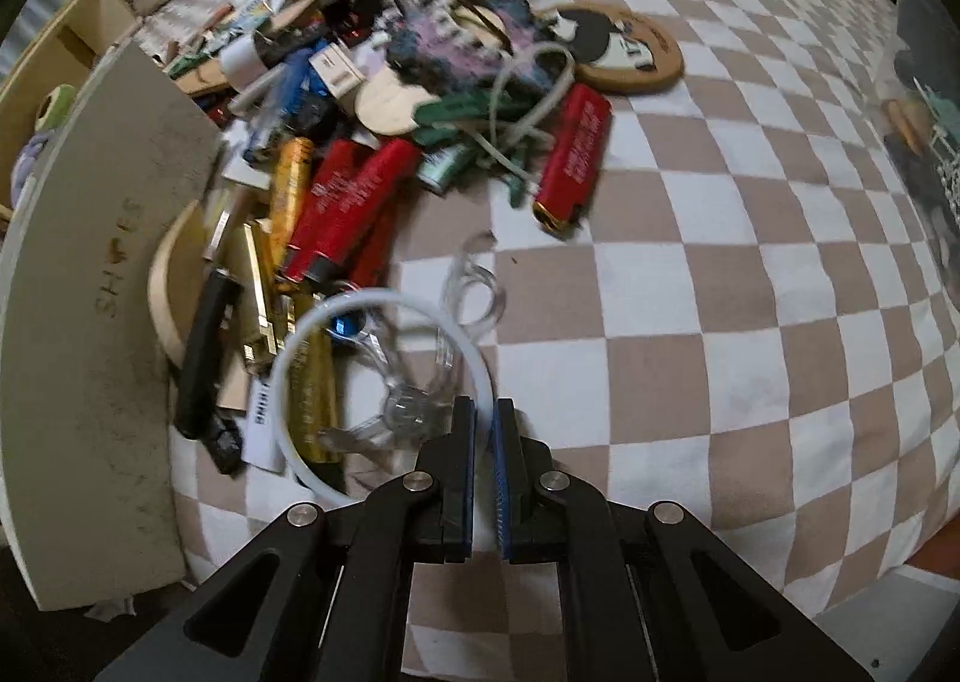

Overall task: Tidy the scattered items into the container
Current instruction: 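Grasp the long wooden stick with the left gripper while the right holds the ring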

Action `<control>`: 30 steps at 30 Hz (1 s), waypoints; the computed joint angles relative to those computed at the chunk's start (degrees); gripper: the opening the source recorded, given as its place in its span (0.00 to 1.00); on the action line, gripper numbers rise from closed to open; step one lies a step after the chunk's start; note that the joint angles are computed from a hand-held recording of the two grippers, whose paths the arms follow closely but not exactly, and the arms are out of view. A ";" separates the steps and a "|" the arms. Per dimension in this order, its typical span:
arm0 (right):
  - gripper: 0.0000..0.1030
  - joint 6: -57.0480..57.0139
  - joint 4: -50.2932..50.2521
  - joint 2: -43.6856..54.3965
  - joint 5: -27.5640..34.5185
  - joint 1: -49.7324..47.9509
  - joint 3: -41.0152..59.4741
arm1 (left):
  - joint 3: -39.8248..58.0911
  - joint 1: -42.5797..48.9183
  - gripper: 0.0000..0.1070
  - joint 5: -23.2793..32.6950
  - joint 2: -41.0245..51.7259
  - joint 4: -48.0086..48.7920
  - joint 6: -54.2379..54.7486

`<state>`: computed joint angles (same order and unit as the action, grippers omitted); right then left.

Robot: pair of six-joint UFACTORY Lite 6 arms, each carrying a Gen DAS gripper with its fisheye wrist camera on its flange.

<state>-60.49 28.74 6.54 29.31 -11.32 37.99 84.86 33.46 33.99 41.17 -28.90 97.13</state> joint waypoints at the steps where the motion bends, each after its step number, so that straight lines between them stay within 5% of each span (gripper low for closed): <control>1: 0.06 0.02 -0.06 0.02 -0.12 0.04 -0.03 | 0.51 0.34 0.33 0.84 0.16 1.25 -0.63; 6: 0.06 3.08 -3.39 -0.46 -3.67 2.85 -1.39 | 2.32 1.60 0.33 4.13 0.52 6.78 -2.91; 13: 0.06 1.59 -1.09 1.65 -5.98 3.73 -0.13 | -2.59 -0.45 0.33 -1.74 -1.94 6.01 -4.25; 17: 0.06 -0.56 1.15 1.25 -8.02 4.31 -0.49 | -4.57 -2.54 0.50 -6.25 -2.68 4.20 -6.07; 20: 0.06 -2.96 2.72 0.06 -8.97 4.06 -0.97 | -3.58 -3.64 0.50 -6.95 -1.48 4.23 -8.70; 21: 0.06 -3.67 3.19 -0.18 -8.97 3.79 -0.90 | -2.58 -3.89 0.49 -6.25 -0.72 5.12 -10.44; 23: 0.06 -4.95 4.02 -0.44 -8.56 2.86 -0.48 | -0.45 -3.82 0.32 -3.41 0.24 5.26 -11.53; 30: 0.06 -9.62 10.11 -1.38 -0.05 -3.08 2.53 | 4.06 -1.91 0.32 -0.37 1.61 1.75 -10.70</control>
